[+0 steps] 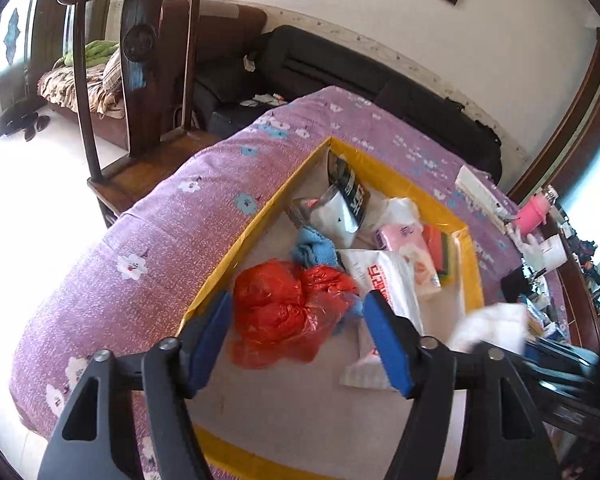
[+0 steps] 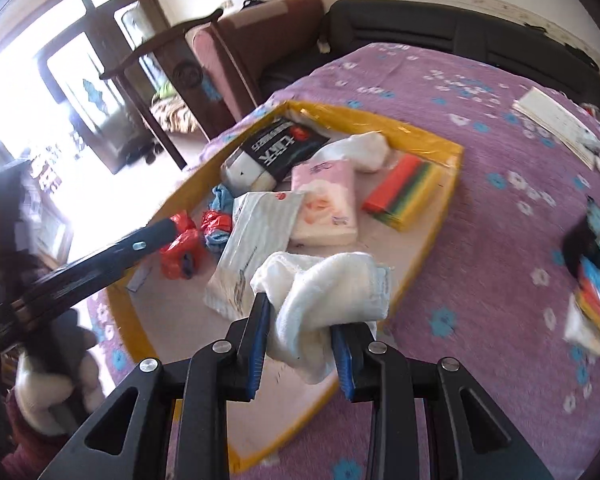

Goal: Organize soft objects
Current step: 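Carry red bag and white cloth into the yellow tray while both tools open, then withdraw both tools from the tray toward the remaining items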

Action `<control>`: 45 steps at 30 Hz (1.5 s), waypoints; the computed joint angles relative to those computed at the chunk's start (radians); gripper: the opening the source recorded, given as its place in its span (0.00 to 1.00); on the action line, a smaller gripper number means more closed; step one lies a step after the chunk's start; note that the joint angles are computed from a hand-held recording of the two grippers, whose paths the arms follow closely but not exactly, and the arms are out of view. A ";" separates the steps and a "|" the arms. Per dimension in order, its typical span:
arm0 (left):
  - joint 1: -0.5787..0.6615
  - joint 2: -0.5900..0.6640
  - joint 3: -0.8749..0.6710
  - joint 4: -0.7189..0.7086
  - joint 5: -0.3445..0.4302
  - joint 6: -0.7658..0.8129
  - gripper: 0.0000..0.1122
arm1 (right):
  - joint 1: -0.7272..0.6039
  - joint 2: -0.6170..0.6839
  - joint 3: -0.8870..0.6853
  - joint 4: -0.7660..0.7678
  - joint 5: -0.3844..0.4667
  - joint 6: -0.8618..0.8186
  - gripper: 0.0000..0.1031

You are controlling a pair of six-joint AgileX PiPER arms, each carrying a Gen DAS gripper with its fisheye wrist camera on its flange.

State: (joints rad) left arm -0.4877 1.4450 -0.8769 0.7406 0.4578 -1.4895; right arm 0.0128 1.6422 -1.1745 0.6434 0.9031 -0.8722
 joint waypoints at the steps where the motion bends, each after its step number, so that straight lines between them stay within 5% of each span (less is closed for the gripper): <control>1: -0.005 -0.016 0.014 0.019 0.000 -0.022 0.65 | 0.027 0.017 -0.017 -0.023 -0.013 0.026 0.35; 5: -0.008 -0.047 0.038 0.024 -0.009 -0.039 0.66 | 0.069 0.083 -0.073 -0.064 -0.030 0.083 0.69; 17: -0.179 -0.086 0.002 0.169 0.146 -0.210 0.72 | -0.137 -0.082 -0.002 0.053 -0.054 -0.048 0.87; 20: -0.274 -0.074 -0.039 0.235 0.254 -0.281 0.83 | -0.233 -0.132 0.054 0.084 -0.061 -0.123 0.87; 22: -0.364 -0.039 -0.101 0.267 0.391 -0.318 0.89 | -0.330 -0.168 0.099 0.132 -0.052 -0.198 0.87; 27: -0.483 -0.013 -0.157 0.334 0.454 -0.380 0.89 | -0.570 -0.270 0.235 0.341 -0.108 -0.450 0.93; 32: -0.680 0.052 -0.231 0.503 0.706 -0.501 0.92 | -0.797 -0.250 0.267 0.591 -0.087 -0.734 0.99; 34: -0.687 0.054 -0.230 0.524 0.677 -0.518 0.92 | -0.854 -0.192 0.213 0.560 -0.044 -0.709 0.99; 39: -0.576 0.185 -0.364 0.292 0.451 -0.318 0.92 | -0.977 -0.082 0.099 0.449 0.073 -0.622 0.99; 45: -0.591 0.331 -0.528 0.179 0.401 -0.179 0.92 | -1.062 -0.014 0.033 0.429 0.084 -0.659 0.99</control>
